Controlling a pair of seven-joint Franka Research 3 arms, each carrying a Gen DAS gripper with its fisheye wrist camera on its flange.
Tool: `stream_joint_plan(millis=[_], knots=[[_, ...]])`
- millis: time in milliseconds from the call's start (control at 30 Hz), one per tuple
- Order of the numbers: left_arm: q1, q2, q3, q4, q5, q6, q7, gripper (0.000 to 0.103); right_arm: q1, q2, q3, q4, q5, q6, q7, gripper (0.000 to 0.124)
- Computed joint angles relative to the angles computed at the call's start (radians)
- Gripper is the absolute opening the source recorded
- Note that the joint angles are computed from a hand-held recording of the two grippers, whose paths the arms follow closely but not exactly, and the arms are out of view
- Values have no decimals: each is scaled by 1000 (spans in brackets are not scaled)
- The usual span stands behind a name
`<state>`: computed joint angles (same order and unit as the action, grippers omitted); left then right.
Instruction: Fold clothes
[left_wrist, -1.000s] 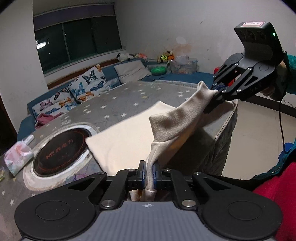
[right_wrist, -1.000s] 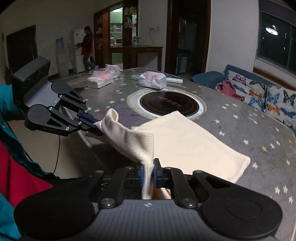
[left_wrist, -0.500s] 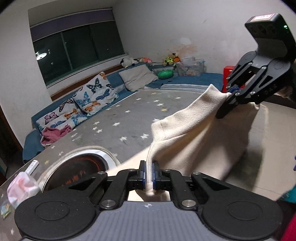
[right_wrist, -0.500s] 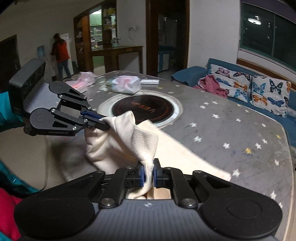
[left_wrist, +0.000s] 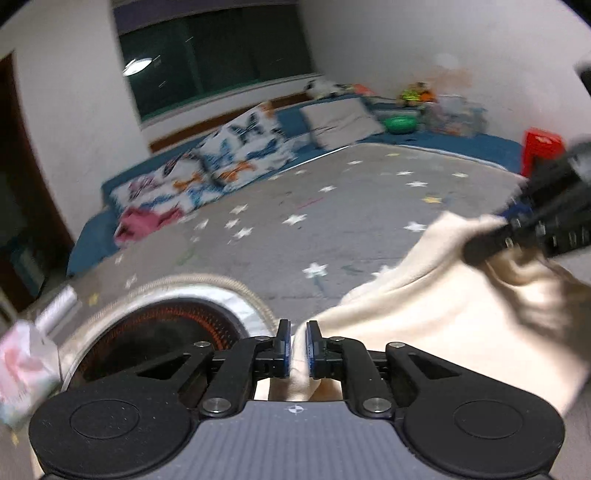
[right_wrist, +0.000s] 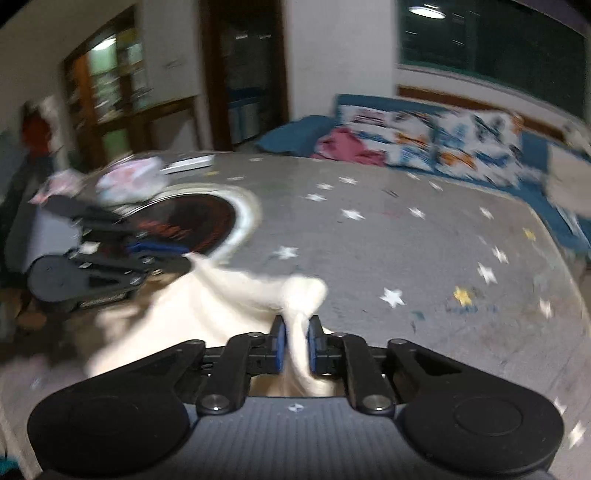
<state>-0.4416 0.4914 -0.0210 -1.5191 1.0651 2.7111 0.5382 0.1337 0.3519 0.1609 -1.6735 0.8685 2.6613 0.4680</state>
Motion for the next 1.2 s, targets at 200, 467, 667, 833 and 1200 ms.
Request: stream_joint_plan(millis=[200,467,667,833,1200], knots=[[-16,-69,17,-60,69,-50,-182,14,2,7,10,-29,18,122,39,23],[54,-131,-85,-147,-13,86,-110,14,-14,-53,54,-68,133,129,-55,24],[60,-17,-101,-17,-223,87,50,13,46,16,-1,-7,23,76,121,23],[45,48,-75,54,-342,58,105,13,38,35,18,-12,-20,107,120,21],[-21,-5,17,-26,-289,124,-29,15,2,-177,28,-247,244,121,-164,22]])
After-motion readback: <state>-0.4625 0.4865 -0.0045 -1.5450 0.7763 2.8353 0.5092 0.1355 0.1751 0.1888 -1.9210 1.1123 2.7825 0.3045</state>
